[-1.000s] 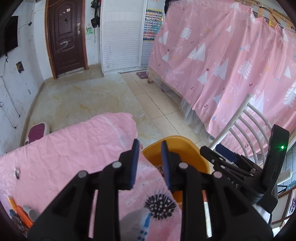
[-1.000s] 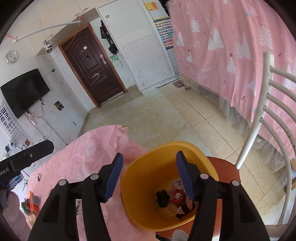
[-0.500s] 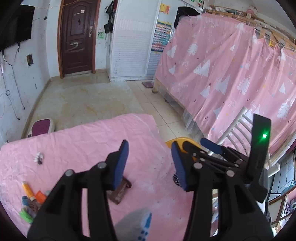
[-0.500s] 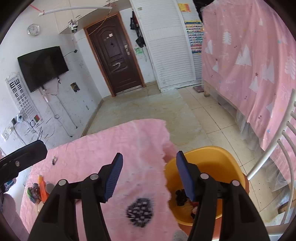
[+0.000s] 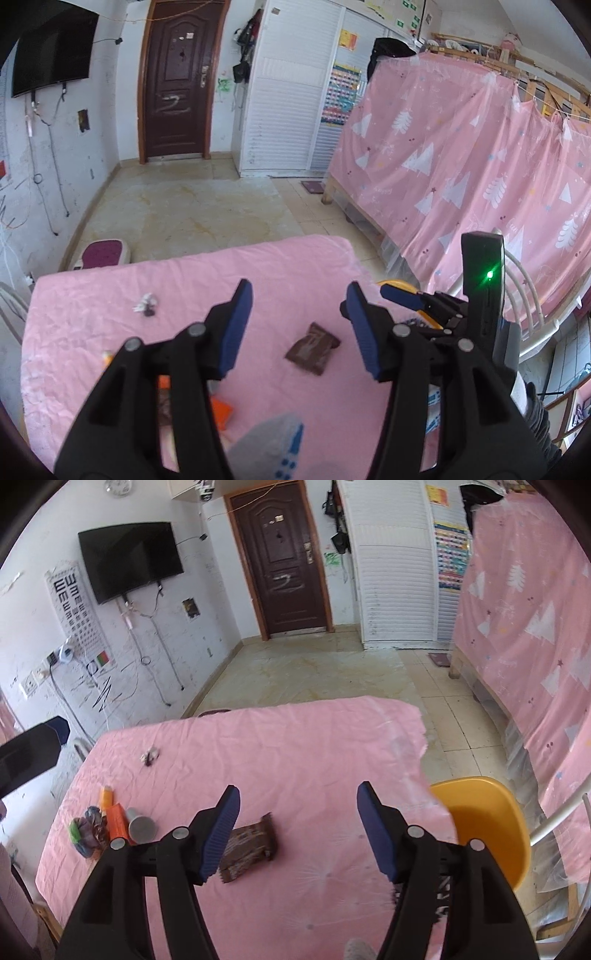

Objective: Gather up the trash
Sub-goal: 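Move both open tools back over the trash on the bed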

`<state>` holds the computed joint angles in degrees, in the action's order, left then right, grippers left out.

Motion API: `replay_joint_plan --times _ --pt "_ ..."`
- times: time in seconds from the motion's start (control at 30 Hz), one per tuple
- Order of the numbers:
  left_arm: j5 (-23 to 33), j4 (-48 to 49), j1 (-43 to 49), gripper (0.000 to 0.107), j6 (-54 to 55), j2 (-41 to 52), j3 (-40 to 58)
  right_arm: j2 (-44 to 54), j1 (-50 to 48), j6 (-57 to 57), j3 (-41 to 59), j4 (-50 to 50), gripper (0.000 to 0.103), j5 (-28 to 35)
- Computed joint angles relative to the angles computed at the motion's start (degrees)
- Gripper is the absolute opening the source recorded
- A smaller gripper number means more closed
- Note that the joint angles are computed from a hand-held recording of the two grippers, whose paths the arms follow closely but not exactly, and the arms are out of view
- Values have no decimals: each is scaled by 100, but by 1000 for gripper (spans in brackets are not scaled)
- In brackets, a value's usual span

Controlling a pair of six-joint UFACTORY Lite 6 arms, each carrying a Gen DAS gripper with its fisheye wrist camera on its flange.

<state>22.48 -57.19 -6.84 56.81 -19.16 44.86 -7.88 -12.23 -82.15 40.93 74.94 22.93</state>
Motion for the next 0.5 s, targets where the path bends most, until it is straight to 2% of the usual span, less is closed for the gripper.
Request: replay_joint_plan --times 0.17,0.4,0.5 --pt "597 -549 1162 57 1139 -279 -420 181 717 82 -98 24 56 -448" --pt "1352 -783 2560 57 2179 -365 -697 435 1314 -136 -258 260 57 -870" --pt "1452 -844 2940 65 2563 -405 -882 588 1475 -251 -248 428 57 -1002"
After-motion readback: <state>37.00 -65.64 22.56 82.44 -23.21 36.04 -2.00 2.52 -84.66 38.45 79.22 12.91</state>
